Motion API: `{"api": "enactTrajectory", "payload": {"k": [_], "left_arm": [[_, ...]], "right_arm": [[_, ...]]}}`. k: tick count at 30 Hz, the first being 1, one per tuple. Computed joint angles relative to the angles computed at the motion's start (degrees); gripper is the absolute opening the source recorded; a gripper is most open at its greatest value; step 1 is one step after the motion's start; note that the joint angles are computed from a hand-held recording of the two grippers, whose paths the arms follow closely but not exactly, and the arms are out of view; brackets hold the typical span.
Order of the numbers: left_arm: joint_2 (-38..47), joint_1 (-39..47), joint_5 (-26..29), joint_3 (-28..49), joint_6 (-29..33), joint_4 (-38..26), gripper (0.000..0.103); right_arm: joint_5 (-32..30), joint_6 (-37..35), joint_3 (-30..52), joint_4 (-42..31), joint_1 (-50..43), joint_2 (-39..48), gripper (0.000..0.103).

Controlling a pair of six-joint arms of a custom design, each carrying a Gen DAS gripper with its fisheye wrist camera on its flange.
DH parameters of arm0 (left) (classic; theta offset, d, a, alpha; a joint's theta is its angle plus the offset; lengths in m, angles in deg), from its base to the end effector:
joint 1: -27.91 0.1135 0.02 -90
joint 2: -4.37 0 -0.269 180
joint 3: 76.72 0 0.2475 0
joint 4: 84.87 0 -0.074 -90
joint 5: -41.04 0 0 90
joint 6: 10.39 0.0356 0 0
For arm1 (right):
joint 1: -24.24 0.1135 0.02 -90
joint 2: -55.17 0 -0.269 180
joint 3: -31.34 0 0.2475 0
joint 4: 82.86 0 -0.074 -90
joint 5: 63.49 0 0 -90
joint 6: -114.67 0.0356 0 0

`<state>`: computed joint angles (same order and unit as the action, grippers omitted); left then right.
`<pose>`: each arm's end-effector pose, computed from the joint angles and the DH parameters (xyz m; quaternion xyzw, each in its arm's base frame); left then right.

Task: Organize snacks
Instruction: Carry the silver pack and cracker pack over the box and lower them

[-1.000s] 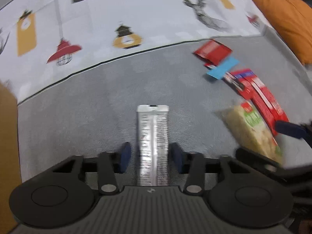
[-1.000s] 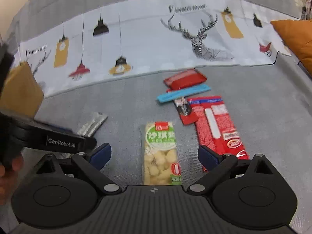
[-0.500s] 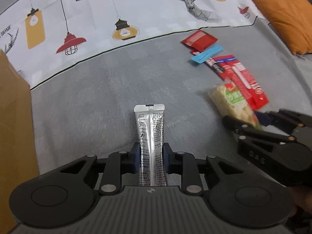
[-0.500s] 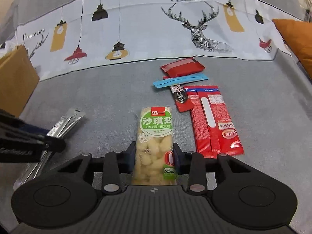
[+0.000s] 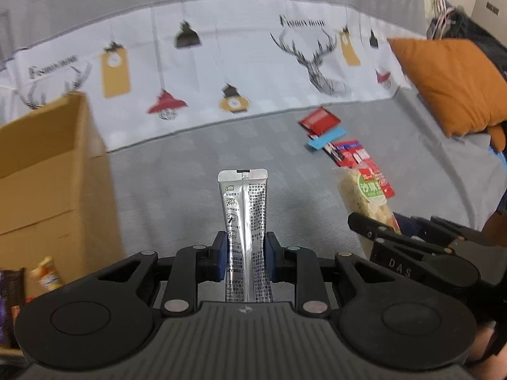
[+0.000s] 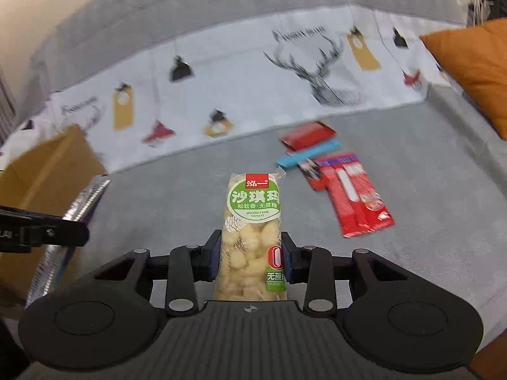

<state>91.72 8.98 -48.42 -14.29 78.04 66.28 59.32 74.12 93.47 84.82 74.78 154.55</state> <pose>0.2806 -0.0966 0.1895 0.1449 0.9393 -0.0597 0.3052 0.2235 0.2412 0.1500 0.0890 0.9011 0.0835 0.4161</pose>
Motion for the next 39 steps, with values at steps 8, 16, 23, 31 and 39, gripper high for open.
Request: {"api": "enactTrajectory", "payload": {"k": [8,16,23,31,39], "left_arm": [[-16.97,14.97,8.01,-4.46,5.91,-7.76,0.027],[-26.28,40.32,24.23,1.54,16.48,-19.49,0.027],[-30.37,61.75,41.59,11.81,24.74,-27.4,0.027],[-31.46,71.81,48.92,11.92,25.97,-23.56,0.026],[-20.69,64.83,39.6,4.0,24.68,-9.47,0.026]], "right_arm": [[3.54,2.43,18.08,-11.91,10.76,2.42,0.039],[6.64,-4.74,46.15,-24.58,16.9,12.55,0.039],[10.2,-13.76,71.52,-31.28,21.46,22.15,0.039],[10.57,-22.32,92.92,-37.11,22.79,32.83,0.039],[3.38,-18.98,110.26,-46.86,19.06,46.63,0.039]]}}
